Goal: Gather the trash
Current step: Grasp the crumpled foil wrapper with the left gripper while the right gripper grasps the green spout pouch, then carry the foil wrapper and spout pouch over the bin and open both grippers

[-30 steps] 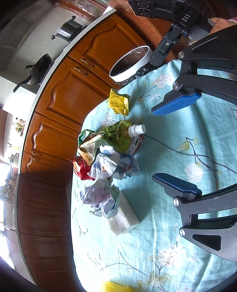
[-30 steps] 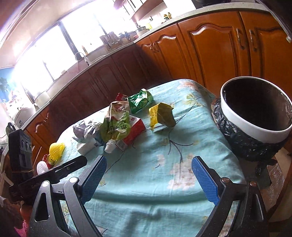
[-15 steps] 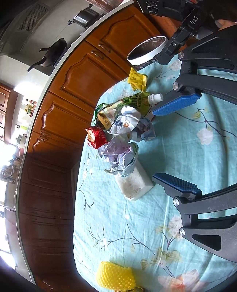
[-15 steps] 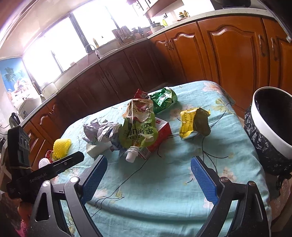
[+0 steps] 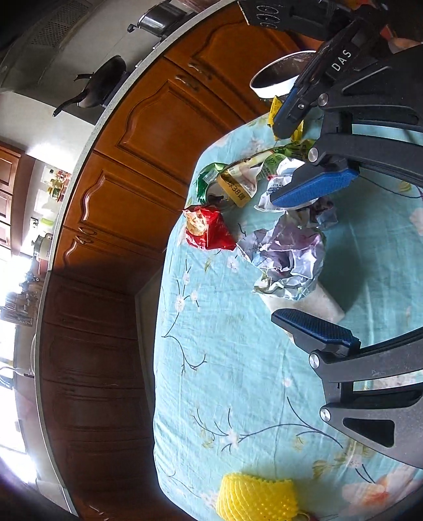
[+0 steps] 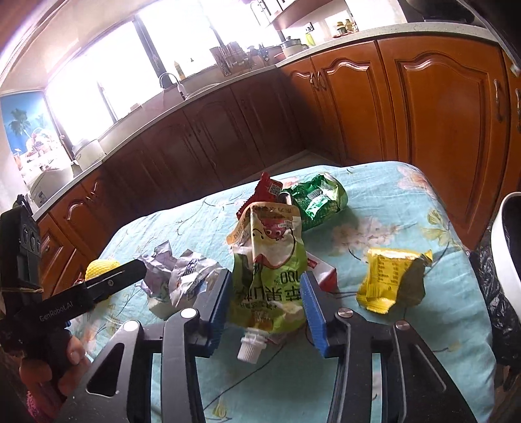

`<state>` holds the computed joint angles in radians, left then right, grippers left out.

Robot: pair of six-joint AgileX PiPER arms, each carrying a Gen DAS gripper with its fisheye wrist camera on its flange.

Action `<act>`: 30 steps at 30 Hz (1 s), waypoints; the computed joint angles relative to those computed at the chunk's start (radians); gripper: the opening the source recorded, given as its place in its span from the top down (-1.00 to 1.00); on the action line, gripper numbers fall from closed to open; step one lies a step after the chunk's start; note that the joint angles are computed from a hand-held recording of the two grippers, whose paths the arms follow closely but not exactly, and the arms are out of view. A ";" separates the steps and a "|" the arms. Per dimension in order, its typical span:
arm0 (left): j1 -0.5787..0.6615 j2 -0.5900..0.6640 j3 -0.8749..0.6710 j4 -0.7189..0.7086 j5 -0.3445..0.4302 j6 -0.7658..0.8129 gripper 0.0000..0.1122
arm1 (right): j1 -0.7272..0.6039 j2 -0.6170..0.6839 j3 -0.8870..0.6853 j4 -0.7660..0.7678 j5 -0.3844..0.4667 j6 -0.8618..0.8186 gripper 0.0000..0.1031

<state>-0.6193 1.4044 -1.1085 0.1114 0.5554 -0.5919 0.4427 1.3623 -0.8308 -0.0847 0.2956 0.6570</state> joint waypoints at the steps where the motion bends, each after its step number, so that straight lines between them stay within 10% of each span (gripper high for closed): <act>1: 0.009 0.021 -0.016 -0.022 0.003 0.026 -0.11 | -0.003 0.024 -0.017 0.001 -0.004 -0.009 0.20; 10: 0.013 0.062 -0.036 -0.088 0.001 0.130 0.63 | 0.022 0.084 -0.057 -0.029 0.020 -0.033 0.81; 30: -0.209 -0.133 0.084 -0.118 -0.012 0.083 0.69 | -0.052 -0.463 0.236 -0.025 0.264 0.035 0.84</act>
<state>-0.8285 1.2714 -1.0244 -0.0066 0.5434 -0.5089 0.3906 0.8990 -0.5949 -0.1095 0.5600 0.6920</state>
